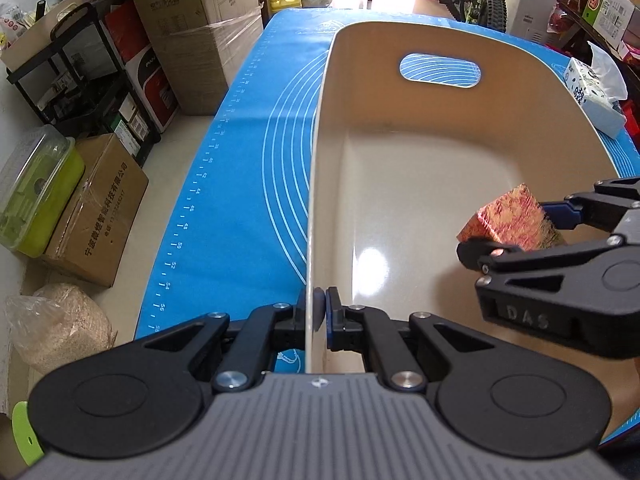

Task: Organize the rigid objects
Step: 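Carry the red floral box into the beige bin and open the right tool, then grasp the white pill bottle with the right tool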

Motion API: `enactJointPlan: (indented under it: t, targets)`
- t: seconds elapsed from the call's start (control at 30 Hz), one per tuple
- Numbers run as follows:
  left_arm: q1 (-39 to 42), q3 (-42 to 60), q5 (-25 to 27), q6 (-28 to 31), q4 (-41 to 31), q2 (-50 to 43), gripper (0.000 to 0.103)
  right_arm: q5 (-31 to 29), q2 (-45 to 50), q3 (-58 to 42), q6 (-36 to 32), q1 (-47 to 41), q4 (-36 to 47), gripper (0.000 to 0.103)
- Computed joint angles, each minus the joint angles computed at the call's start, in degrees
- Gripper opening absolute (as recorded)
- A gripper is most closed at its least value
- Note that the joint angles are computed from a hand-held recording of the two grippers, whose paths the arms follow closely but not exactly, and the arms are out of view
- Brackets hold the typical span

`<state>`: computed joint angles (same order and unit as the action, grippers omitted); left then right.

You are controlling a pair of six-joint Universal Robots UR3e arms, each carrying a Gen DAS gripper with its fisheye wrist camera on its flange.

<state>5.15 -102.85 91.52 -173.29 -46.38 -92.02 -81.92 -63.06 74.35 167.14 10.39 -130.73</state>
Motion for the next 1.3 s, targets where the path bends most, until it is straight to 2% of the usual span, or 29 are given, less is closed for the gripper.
enactJointPlan:
  t: [0.07,0.27,0.33,0.5,0.73,0.97,1.17,1.3]
  targets:
    - [-0.05,-0.05,0.17,-0.15,0.05,-0.12,0.008,0.87,-1.04,1.62,0.79,-0.56,-1.91,0.068]
    - [0.03,0.36,0.09,-0.28,-0.41,-0.36,0.008,3.01,-5.81,6.76,-1.56,-2.0,-5.33,0.07]
    - [0.04,0.44,0.17,-0.25,-0.43,-0.47,0.008,3.8,-8.89,9.49,-1.09,-3.08,-7.69,0.076]
    - [-0.06,0.63,0.2,-0.48,-0.66,-0.51,0.008,8.55,-16.79,15.27,1.63,-10.15,-11.4,0.078]
    - [-0.4,0.55,0.62,-0.96,-0.56,-0.52,0.008,8.43,-22.93,22.34,3.19,-22.83,-14.28,0.082]
    - [-0.46,0.4,0.86,-0.96,-0.47,-0.43,0.009,6.01,-22.18,29.9,6.26,-35.0,-22.19,0.082]
    - [-0.71,0.4,1.37,-1.42,-0.44,-0.48,0.009,1.28,-16.14,30.51,10.3,-38.5,-27.42,0.082]
    - [-1.1,0.74,1.87,-1.85,-0.59,-0.72,0.009,-1.35,-11.74,28.91,10.73,-39.02,-25.65,0.081]
